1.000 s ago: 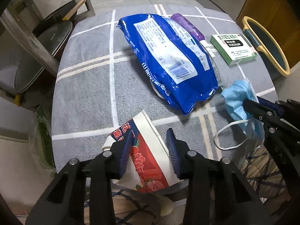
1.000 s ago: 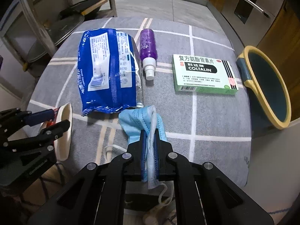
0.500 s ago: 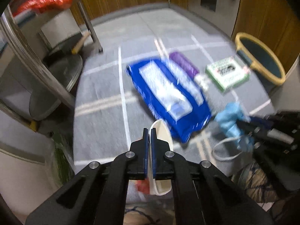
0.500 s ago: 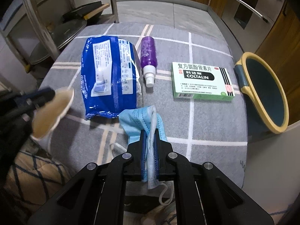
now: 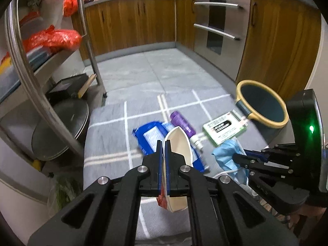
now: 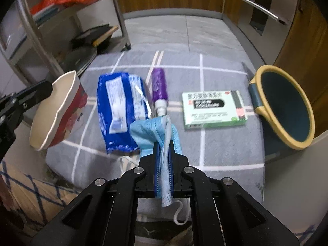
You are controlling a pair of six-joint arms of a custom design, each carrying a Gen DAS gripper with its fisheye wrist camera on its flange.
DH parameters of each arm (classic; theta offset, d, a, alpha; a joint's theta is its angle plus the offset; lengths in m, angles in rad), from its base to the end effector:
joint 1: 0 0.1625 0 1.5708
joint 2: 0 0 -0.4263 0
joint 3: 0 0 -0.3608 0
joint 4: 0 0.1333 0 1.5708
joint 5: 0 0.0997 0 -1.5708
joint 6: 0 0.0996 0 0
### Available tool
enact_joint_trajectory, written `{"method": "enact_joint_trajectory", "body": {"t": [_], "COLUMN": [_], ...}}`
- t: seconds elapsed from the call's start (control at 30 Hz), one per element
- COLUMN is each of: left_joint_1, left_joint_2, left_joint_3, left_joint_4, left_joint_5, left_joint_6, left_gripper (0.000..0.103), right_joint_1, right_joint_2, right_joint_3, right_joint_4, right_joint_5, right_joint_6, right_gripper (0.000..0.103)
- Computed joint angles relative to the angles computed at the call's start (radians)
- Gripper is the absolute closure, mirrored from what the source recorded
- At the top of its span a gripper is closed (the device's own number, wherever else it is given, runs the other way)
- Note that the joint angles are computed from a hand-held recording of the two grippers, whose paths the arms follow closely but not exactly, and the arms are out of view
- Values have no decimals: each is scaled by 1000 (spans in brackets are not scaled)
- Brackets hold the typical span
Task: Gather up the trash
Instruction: 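Carry the face mask and red-and-white paper cup with both tools over the bin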
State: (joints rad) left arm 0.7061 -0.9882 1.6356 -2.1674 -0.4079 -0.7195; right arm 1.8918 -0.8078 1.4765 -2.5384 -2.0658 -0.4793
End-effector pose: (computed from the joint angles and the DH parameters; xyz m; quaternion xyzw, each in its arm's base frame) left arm -0.3259 -0.5732 0.2564 0.0745 0.8322 -0.3759 0.4007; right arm 0.3021 -0.6360 0.1925 0.3399 -0.8972 0.1248 0.2529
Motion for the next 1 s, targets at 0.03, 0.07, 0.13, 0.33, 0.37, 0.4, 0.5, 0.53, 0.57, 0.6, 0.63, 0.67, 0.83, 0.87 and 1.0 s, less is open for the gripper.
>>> {"method": "enact_joint_trajectory", "body": {"t": [0.03,0.07,0.13,0.33,0.37,0.4,0.5,0.53,0.57,0.6,0.63,0.67,0.83,0.87,1.0], "left_joint_1": [-1,-1,-3,-5,-6,-6,-8,-9,-9,-9,-10,-9,-4,-2,1], "left_joint_2": [5,11,21,72,78,87,112,118,128,134,143,153,198,210,262], "left_joint_3": [-3,-6,-14,-59,-65,-76,-102,-109,-122,-130,-143,-159,-230,-250,-332], "left_joint_4": [-27,-54,-92,-203,-216,-238,-294,-308,-325,-337,-352,-361,-392,-402,-438], "left_joint_5": [-2,-3,-6,-2,-4,-9,-17,-19,-24,-26,-30,-34,-53,-59,-83], "left_joint_6": [23,45,80,213,229,253,312,329,352,365,384,401,480,503,586], "left_gripper": [101,101,101,101,101,101,101,101,101,101,101,101,101,101,101], "right_joint_1": [-1,-2,-3,-7,-8,-8,-10,-11,-13,-16,-17,-20,-31,-35,-51], "right_joint_2": [-1,-2,-3,-7,-7,-8,-9,-9,-10,-11,-11,-11,-3,2,23], "right_joint_3": [-9,-14,-25,-54,-61,-69,-91,-106,-120,-136,-148,-169,-273,-295,-375], "right_joint_4": [0,0,-3,-35,-37,-44,-70,-78,-82,-84,-83,-78,-26,-29,-45], "right_joint_5": [7,11,18,35,38,41,45,47,50,56,58,62,67,62,34], "right_joint_6": [3,5,8,-16,-18,-23,-37,-44,-49,-53,-56,-61,-79,-86,-114], "right_gripper": [94,94,94,94,94,94,94,94,94,94,94,94,94,94,94]}}
